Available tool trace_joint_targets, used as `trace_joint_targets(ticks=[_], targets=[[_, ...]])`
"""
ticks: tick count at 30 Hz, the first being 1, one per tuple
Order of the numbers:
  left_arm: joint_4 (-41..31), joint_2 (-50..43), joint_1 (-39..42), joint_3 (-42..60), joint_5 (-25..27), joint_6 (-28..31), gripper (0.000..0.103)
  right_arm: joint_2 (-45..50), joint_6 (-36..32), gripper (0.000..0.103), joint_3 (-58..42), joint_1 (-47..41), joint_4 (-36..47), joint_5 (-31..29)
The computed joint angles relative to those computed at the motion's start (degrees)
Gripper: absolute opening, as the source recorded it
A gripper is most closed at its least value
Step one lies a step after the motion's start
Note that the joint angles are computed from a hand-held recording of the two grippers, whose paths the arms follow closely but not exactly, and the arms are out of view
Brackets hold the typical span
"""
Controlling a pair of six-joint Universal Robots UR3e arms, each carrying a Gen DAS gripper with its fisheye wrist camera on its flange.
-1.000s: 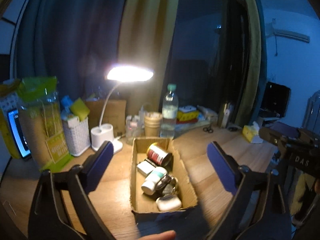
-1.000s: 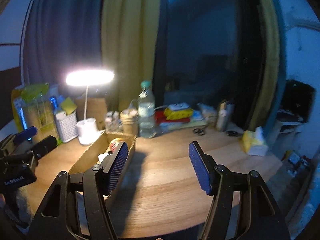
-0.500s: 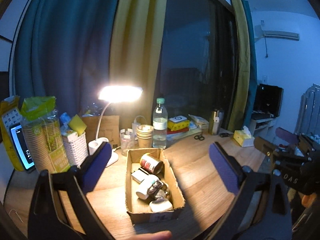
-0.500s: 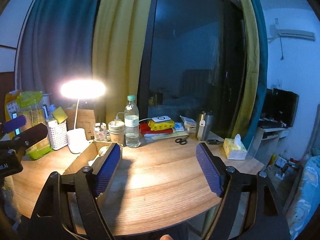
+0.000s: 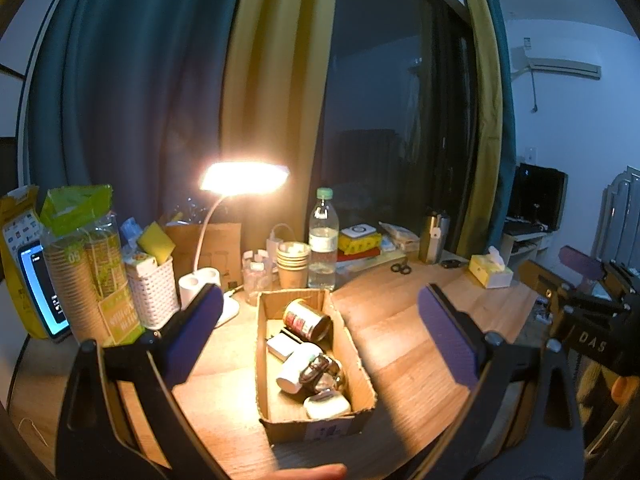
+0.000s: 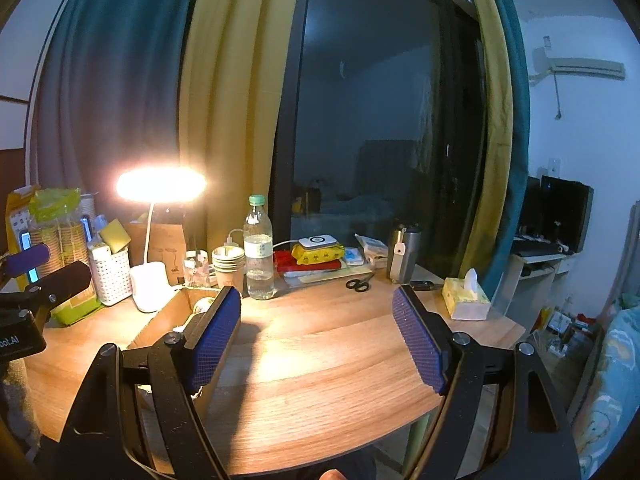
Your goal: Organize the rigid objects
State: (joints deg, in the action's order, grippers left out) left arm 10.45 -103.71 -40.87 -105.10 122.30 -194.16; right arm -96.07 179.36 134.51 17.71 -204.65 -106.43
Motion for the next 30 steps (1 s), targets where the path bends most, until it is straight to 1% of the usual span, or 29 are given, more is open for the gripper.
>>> trace_joint_targets(ticks=[2,8,30], targets=[[-0.07,0.09,0.13,-0.06,-0.23,0.02,0.099,-0.18,0.28,0.081,0.23,-0.53,0.28,0.9],[0.34,-0.11,0.14,-0.09,-0.02,0.04,0.099,0.91,0.17,0.081,0.04,0.32,-0.94,-0.7],[0.88,-0.29,0.24,-0.32,-0.24,0.21,0.099,0.1,0.02,0.081,0.61,0.05,-0.3,-0.2]])
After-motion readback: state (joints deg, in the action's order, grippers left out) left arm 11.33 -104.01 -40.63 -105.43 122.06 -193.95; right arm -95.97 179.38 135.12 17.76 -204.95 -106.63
